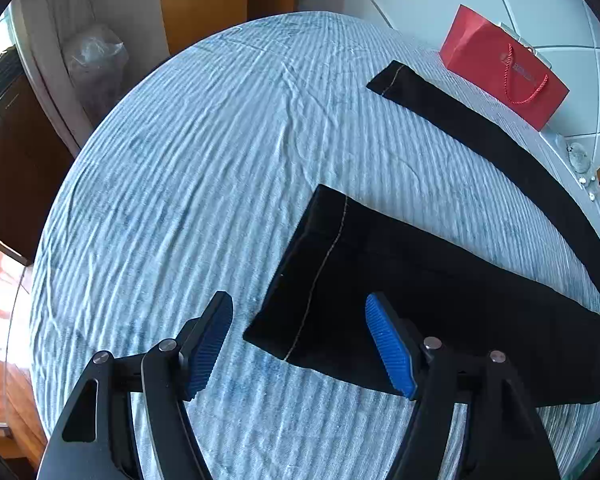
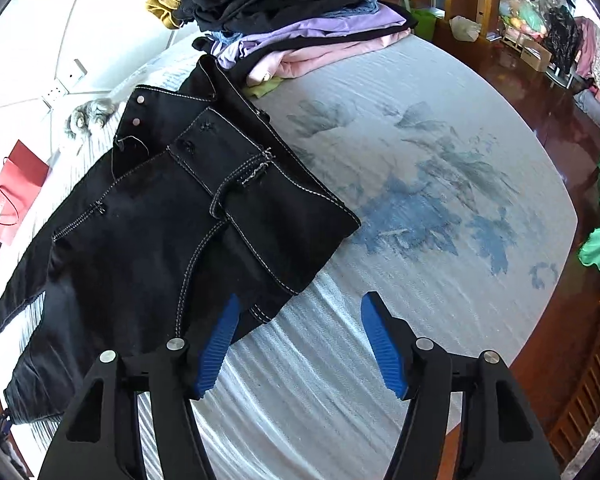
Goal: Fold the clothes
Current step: 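Pull the leg hem straight with the left tool while the right tool regrasps the waistband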
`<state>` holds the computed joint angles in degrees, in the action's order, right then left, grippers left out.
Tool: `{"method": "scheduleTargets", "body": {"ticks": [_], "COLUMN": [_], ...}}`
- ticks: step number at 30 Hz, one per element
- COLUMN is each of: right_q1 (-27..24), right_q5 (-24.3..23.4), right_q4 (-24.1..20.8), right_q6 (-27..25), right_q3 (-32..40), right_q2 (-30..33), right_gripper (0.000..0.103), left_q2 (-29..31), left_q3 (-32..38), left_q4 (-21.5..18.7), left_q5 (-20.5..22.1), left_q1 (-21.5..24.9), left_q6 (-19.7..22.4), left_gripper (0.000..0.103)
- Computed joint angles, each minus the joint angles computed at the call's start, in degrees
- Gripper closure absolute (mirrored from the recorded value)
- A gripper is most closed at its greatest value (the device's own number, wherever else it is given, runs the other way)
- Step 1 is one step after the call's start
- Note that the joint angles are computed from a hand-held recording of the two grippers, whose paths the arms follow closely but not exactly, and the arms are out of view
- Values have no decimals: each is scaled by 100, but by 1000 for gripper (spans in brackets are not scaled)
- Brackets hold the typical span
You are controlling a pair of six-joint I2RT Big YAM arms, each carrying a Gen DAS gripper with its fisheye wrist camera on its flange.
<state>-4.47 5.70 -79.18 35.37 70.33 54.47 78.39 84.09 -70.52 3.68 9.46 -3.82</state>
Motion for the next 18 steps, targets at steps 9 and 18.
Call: {"method": "scheduleTargets", "body": {"ticks": [9,18], "right_q1": [-478,59], "right_q5": [-448,123], "right_q4": [743,931], "right_q6": [-92,-208], "right_q3": [-358,-2], "right_q2": [8,427], "right_gripper": [38,65], "left_q2": [3,-68], "left_q3": [-106,119], "left_q4": [124,76], "left_q5": [-489,-716], "left_q1": [-377,-518], "left_q6": [-323,-689], "left_gripper": [30,94]}}
